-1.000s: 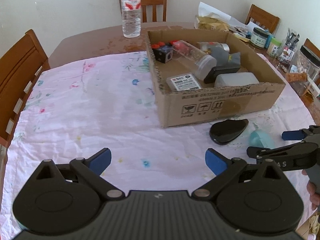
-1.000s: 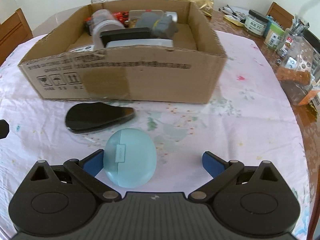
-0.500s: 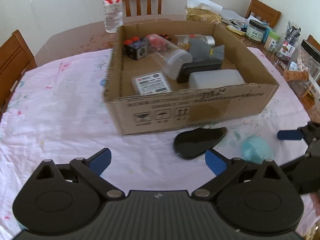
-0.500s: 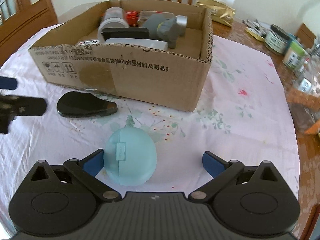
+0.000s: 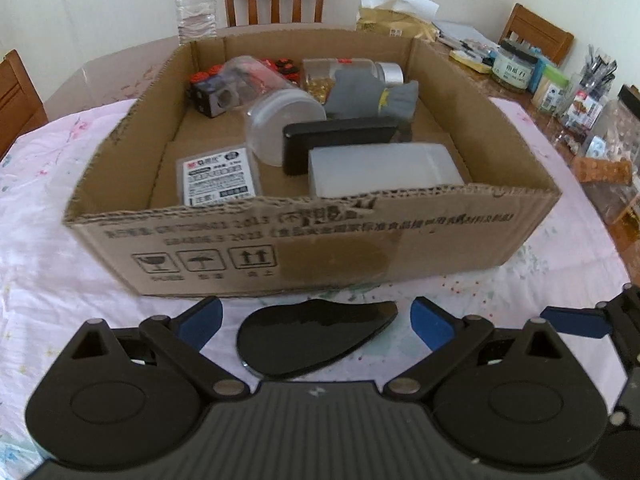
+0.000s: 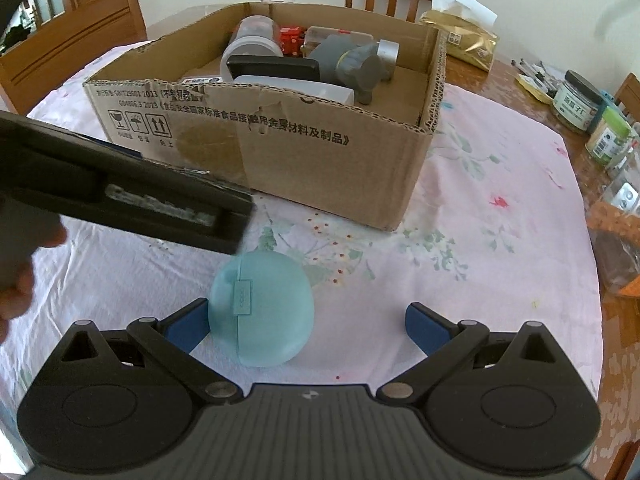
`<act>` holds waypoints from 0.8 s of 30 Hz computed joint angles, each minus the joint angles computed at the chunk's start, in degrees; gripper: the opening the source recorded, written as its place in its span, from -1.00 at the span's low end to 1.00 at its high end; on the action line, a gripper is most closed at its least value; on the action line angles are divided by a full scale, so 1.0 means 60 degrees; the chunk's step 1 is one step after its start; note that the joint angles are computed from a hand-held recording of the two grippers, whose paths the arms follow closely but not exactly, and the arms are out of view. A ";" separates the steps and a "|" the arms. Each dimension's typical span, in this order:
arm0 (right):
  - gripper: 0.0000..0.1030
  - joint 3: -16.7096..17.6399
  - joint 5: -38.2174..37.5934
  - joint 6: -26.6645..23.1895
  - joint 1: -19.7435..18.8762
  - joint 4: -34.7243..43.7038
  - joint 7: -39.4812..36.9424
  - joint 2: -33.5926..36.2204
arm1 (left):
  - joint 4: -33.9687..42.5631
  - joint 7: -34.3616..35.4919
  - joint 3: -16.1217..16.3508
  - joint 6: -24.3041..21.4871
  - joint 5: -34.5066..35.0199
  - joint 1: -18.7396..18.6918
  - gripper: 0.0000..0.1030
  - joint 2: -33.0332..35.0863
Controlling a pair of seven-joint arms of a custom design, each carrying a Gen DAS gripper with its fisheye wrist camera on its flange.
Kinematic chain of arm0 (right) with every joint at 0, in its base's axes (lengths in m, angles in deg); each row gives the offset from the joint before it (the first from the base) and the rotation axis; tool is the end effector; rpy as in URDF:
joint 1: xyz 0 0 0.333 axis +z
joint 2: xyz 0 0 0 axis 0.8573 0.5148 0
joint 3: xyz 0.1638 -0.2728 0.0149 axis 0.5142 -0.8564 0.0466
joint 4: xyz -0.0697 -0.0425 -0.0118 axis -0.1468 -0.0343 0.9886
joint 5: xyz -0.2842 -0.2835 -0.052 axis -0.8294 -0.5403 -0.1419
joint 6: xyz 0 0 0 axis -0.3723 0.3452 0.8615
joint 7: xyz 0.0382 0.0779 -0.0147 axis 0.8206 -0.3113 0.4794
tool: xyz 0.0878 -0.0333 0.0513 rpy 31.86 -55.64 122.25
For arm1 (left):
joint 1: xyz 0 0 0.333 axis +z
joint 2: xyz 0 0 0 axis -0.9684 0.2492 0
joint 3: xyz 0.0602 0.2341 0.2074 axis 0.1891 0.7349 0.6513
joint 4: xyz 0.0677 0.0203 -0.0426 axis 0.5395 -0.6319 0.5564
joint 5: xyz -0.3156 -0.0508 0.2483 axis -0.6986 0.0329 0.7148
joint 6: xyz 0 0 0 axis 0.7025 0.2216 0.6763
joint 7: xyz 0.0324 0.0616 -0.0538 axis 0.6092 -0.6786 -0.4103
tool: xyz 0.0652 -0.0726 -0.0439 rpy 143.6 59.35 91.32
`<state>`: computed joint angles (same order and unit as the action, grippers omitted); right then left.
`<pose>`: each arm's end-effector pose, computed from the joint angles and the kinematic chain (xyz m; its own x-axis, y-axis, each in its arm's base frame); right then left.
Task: Organize rigid objects
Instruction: 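Close the right tool on the light blue round case while the left tool grasps the black teardrop case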
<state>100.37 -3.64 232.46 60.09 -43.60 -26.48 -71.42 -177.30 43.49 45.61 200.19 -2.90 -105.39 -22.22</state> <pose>0.5504 0.1601 0.2787 0.5009 -0.8654 0.0135 -0.7338 -0.4328 -0.5237 0.5547 -0.3734 0.2800 0.0165 -0.9995 0.0275 -0.8356 -0.0289 -0.5486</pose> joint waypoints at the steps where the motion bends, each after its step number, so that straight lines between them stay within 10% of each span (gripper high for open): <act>1: 1.00 0.0083 0.0031 -0.0003 -0.0084 0.0010 -0.0079 0.0012 | 0.0071 0.0075 -0.0027 -0.0192 -0.0061 -0.0019 0.94 0.0056; 24: 1.00 -0.0328 -0.0371 0.0119 0.0347 -0.0101 0.0623 -0.0070 | -0.0777 -0.1184 -0.0400 -0.0798 0.0275 0.0348 0.84 -0.0609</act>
